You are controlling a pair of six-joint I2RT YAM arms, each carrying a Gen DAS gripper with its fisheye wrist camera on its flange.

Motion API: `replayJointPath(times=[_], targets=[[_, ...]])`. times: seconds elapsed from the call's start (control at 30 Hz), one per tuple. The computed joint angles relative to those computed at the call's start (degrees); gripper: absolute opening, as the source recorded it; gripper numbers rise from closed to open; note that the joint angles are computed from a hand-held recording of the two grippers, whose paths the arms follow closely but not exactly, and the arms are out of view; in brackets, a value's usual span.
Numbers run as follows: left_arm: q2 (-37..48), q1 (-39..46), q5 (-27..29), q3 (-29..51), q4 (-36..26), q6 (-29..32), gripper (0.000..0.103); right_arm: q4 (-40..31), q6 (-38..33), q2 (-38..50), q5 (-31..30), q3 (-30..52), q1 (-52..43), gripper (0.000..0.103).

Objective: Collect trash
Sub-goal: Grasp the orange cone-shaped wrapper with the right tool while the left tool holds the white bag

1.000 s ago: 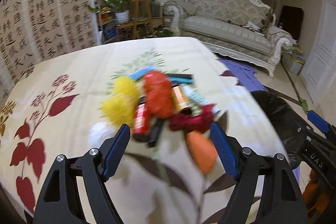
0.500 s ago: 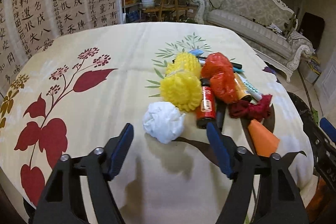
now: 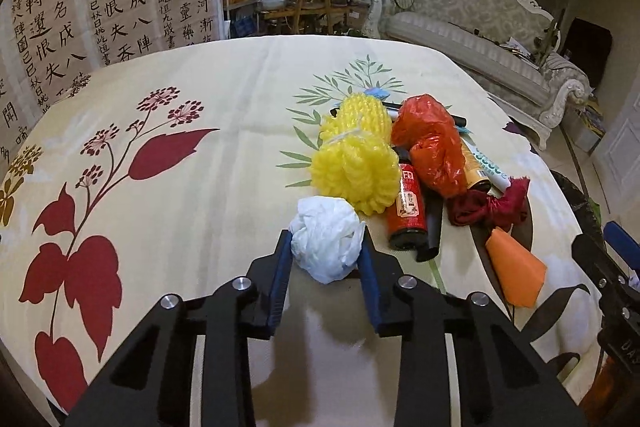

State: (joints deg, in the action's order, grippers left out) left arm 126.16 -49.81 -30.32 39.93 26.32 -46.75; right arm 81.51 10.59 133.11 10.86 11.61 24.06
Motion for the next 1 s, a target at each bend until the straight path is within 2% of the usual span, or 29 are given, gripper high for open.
replayJointPath(times=[0.1, 0.17, 0.27, 0.33, 0.4, 0.53, 0.8, 1.0], targets=[[-0.98, -0.61, -1.04, -1.51, 0.26, -0.58, 0.033, -1.74, 0.36, -1.26, 0.37, 0.21, 2.11, 0.071], [-1.66, -0.99, -1.89, -2.39, 0.04, -0.95, 0.033, -3.2, 0.59, -1.78, 0.44, 0.8, 3.4, 0.07], [-2.6, -1.08, -2.82, -3.94, 0.36, -1.74, 0.033, -6.87, 0.67, -2.11, 1.16, 2.59, 6.01, 0.059], [-3.12, -1.18, -3.47, -4.94, 0.47, -2.24, 0.033, -8.49, 0.79, -1.47, 1.47, 3.9, 7.37, 0.057], [-3.26, -0.92, -3.62, -5.73, 0.83, -2.51, 0.033, -11.13, 0.83, -0.98, 1.92, 5.55, 8.68, 0.044], [-3.15, -1.15, -4.09, -6.88, 1.57, -3.31, 0.033, -13.99, 0.83, -0.33, 1.17, 7.26, 10.02, 0.027], [-3.92, -2.99, -5.18, -7.32, 1.07, -4.72, 0.033, -9.64, 1.09, -0.22, 1.5, 3.93, 10.99, 0.024], [-4.18, -5.55, -5.71, -5.98, 1.01, -4.5, 0.033, -0.81, 0.48, 0.73, 2.57, -1.75, 8.05, 0.023]])
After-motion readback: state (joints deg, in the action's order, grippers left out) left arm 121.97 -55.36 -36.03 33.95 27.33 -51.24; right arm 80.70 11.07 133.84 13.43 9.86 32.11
